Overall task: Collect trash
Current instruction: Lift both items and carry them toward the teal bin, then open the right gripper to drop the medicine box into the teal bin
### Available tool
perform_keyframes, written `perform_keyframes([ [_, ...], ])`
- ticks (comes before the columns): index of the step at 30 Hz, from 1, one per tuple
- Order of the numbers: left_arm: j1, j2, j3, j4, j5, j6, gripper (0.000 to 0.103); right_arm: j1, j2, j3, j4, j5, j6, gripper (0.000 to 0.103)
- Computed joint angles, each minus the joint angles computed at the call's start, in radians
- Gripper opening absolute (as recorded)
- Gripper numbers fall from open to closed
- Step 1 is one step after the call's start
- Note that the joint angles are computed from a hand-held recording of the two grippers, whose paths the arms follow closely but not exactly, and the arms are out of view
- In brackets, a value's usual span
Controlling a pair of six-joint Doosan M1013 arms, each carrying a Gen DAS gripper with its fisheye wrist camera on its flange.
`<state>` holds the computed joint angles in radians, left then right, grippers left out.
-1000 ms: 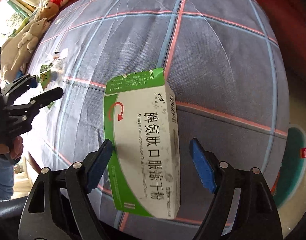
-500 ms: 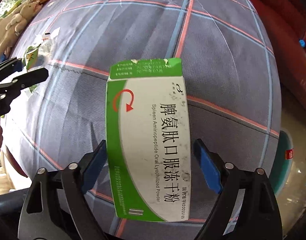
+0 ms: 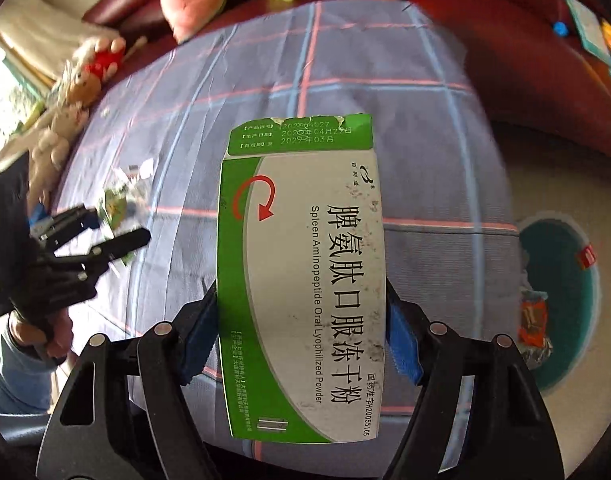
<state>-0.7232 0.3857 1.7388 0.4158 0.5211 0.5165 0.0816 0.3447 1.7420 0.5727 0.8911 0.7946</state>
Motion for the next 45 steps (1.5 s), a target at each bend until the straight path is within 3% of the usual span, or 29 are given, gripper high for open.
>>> perform_keyframes([
  [12, -0.048, 0.129, -0.239, -0.130, 0.063, 0.260, 0.056, -0.198, -0.019, 0.011, 0.156, -0.032, -0.022, 0.070],
  [22, -0.075, 0.273, -0.478, -0.270, 0.141, 0.444, 0.056, -0.346, 0.019, 0.005, 0.172, -0.073, 0.033, 0.070],
  [26, -0.078, 0.329, -0.567, -0.314, 0.186, 0.501, 0.056, -0.368, 0.059, -0.023, 0.148, -0.075, 0.074, 0.071],
  [35, -0.070, 0.408, -0.687, -0.377, 0.255, 0.564, 0.056, -0.357, 0.147, -0.090, 0.160, -0.019, 0.100, 0.074],
  [45, -0.070, 0.459, -0.761, -0.418, 0.302, 0.610, 0.056, -0.370, 0.155, -0.092, 0.146, -0.035, 0.142, 0.077],
])
